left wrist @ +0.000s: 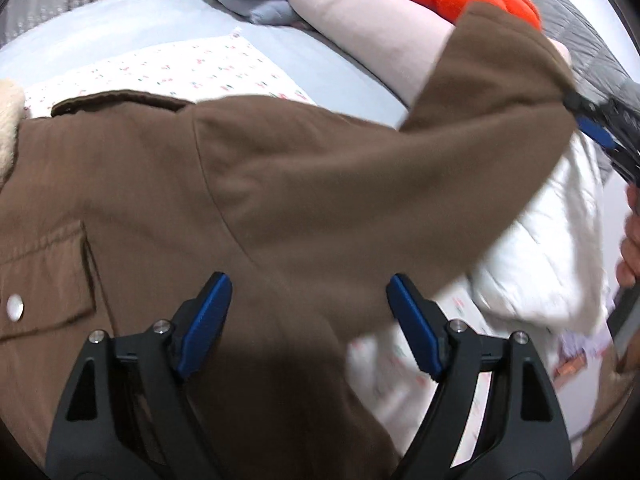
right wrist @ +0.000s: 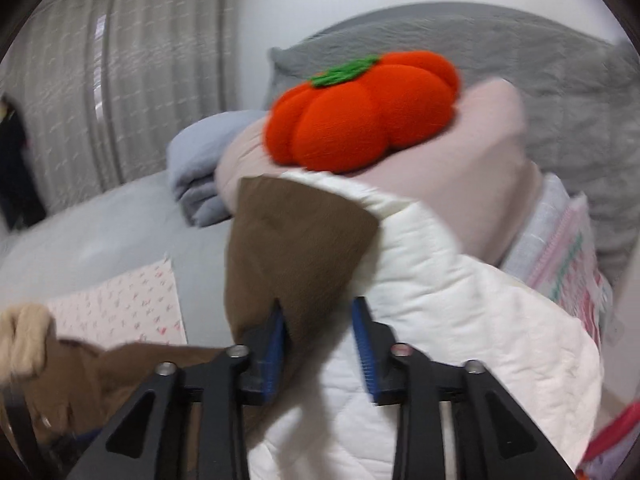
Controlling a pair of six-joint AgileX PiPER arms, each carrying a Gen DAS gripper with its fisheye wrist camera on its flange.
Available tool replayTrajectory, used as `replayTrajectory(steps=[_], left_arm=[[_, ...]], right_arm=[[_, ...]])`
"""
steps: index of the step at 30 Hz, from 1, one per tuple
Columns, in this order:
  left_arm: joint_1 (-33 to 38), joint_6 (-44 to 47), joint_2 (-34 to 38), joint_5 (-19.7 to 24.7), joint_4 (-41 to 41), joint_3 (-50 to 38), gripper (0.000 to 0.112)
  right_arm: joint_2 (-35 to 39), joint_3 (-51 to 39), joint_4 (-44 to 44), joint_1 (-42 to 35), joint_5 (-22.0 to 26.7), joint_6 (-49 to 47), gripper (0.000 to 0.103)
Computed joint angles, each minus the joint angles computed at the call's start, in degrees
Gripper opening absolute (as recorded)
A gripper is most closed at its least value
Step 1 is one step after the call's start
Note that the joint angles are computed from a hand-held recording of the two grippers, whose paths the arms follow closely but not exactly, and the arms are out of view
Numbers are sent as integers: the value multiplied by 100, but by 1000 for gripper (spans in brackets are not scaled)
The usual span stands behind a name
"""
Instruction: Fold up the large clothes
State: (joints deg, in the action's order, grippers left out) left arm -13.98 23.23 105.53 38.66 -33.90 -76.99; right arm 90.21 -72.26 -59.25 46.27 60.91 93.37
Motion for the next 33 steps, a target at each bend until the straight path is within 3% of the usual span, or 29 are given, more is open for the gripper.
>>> replayTrajectory(steps=[2,4,6,11,17,22,26,30,33], left_arm=[[176,82,-293,382,-199,152,81],[426,-23,-699,615,-195,364,82],[677,-332,-1170,736,105,607,83],[1560,-1291,-2239,967,1697,1073,86],[3786,-303,-2715,1285,2140,1293,88],[6191,1033,-2227,1556,1781,850,88],[7672,1336,-1408,1499,1763,111,88],[8577,179,-466,1049,2569,-810,88],[9191,-878,518,1414,2876,-1983,88]], right_arm=[[-192,64,18,71,17,160,43],[-232,-81,-13,301,201,130,55],[-265,-260,-15,628,378,51,74],[193,-1158,458,1318,503,-680,80],[1162,-2146,1039,2013,291,-978,83],[2013,-2985,1665,2312,17,-1112,84],[2535,-3467,1962,2477,-191,-1143,84],[2925,-3772,2142,2585,-312,-1136,84],[3234,-4091,2451,2587,-252,-1367,84]])
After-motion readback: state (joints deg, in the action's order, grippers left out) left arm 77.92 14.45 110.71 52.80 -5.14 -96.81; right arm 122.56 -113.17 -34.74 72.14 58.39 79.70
